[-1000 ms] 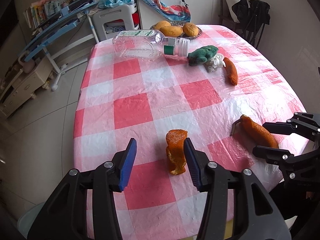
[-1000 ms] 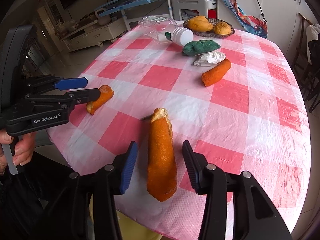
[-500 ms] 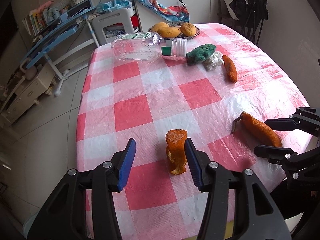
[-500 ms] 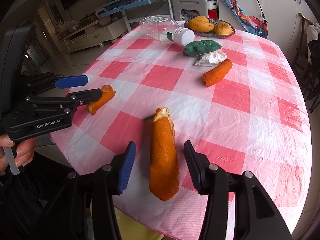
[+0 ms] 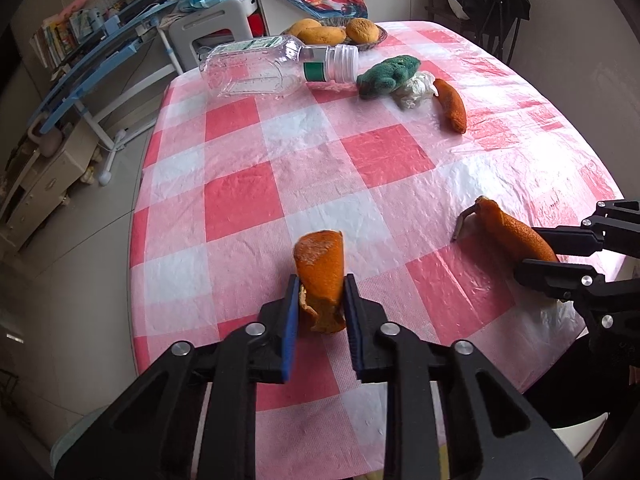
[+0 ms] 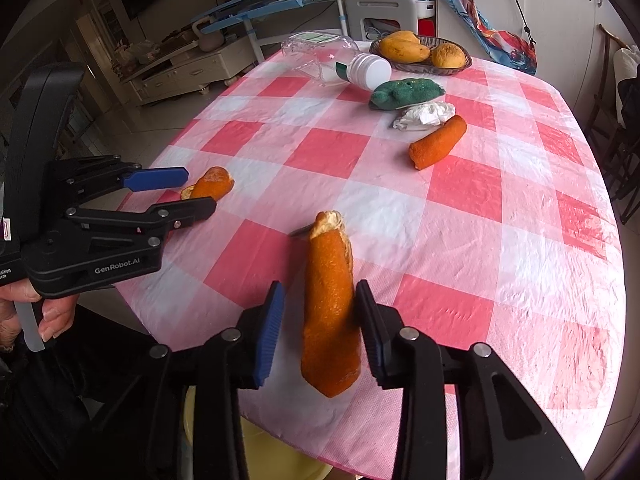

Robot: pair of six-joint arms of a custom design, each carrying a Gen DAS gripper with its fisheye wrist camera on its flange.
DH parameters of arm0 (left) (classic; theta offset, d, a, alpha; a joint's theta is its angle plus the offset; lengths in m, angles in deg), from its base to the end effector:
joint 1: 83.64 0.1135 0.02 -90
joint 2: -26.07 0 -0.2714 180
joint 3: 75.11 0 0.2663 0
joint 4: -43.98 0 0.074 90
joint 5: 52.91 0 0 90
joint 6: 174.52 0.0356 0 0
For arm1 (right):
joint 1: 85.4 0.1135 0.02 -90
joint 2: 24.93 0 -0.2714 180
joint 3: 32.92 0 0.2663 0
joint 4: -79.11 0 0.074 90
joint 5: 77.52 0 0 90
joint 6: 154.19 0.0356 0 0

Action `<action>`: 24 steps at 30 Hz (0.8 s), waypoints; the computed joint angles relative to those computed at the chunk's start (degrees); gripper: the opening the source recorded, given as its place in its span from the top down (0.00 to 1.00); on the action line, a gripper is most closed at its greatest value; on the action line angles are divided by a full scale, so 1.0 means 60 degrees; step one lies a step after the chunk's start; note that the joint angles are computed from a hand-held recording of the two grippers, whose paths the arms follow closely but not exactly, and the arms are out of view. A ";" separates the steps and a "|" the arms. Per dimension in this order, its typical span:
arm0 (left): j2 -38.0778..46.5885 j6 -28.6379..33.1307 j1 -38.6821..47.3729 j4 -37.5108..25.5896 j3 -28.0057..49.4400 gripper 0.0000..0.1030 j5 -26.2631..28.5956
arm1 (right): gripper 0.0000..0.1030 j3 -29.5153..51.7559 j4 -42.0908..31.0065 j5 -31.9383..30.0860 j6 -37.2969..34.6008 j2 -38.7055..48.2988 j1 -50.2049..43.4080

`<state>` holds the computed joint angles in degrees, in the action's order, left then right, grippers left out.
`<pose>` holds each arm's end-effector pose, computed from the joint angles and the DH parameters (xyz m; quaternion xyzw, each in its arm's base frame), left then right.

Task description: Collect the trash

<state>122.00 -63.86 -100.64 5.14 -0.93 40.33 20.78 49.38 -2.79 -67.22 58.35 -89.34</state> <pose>0.3333 -0.1040 0.1893 0.3189 0.9128 -0.0192 0.2545 0.2751 -0.0096 0.1584 -0.0276 0.9560 0.1119 0.2696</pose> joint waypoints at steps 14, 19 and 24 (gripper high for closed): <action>-0.2460 -0.0922 0.1086 -0.0562 -0.1367 0.83 0.2287 | 0.77 -0.1754 -0.0558 -0.0463 0.0697 -0.2677 0.1975; -0.3437 -0.0950 0.1298 -0.0909 -0.2043 0.82 0.2625 | 0.71 -0.2259 -0.1189 -0.0089 0.0979 -0.2913 0.3144; -0.4571 -0.0927 0.1398 -0.1406 -0.2933 0.82 0.2772 | 0.58 -0.2695 -0.1317 0.0022 0.1508 -0.4188 0.2444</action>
<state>94.58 -69.42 -92.25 -3.30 -18.53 56.97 4.61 41.47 -2.65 -58.17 33.22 -74.68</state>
